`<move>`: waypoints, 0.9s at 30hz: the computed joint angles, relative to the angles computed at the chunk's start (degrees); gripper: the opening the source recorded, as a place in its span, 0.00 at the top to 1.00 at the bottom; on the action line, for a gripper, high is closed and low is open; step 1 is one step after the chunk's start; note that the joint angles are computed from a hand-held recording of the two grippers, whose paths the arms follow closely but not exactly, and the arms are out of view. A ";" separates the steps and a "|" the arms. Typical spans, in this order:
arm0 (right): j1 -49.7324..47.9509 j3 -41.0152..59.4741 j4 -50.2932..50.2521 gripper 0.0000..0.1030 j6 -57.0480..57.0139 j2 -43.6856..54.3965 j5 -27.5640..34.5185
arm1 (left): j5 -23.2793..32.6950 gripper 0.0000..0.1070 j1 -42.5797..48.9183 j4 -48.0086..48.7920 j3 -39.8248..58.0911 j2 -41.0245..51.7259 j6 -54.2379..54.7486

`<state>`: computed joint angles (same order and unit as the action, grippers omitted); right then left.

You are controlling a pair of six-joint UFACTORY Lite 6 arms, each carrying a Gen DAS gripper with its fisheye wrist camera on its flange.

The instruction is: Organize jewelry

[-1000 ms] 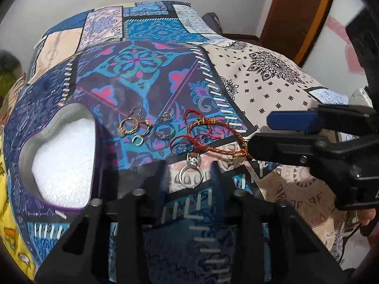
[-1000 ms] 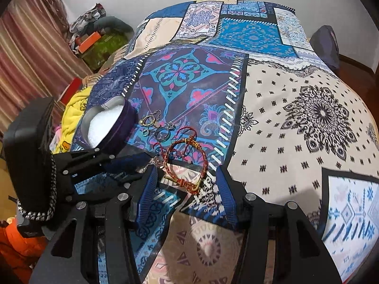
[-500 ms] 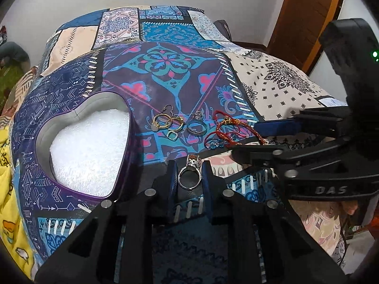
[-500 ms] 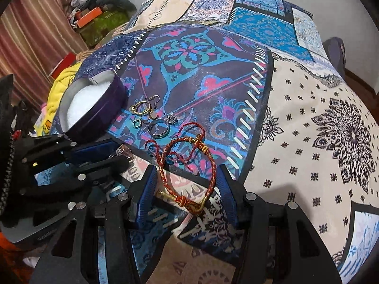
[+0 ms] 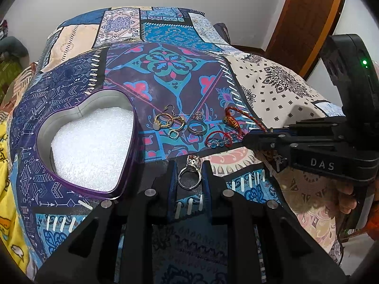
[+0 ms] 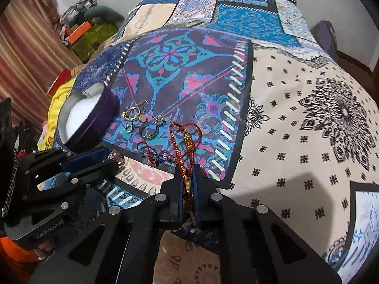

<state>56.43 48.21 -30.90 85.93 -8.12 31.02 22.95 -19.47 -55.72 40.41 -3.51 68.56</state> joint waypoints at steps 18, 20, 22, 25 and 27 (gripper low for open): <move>10.39 15.46 -13.00 0.94 8.12 -1.75 21.21 | 7.63 0.81 6.76 4.28 0.05 -13.20 -3.90; 11.08 17.87 -13.98 0.94 8.07 -0.77 22.26 | 9.38 0.81 8.75 4.19 0.02 -14.99 -3.35; 12.21 20.43 -15.25 0.94 8.23 0.47 23.55 | 11.17 0.81 10.72 3.99 0.19 -16.31 -2.66; 12.76 24.33 -16.61 0.94 7.58 2.86 24.38 | 14.03 0.81 14.49 3.47 0.54 -18.34 -0.92; 12.89 26.98 -17.46 0.94 7.31 4.79 24.30 | 15.32 0.81 16.36 3.15 1.01 -18.89 -0.03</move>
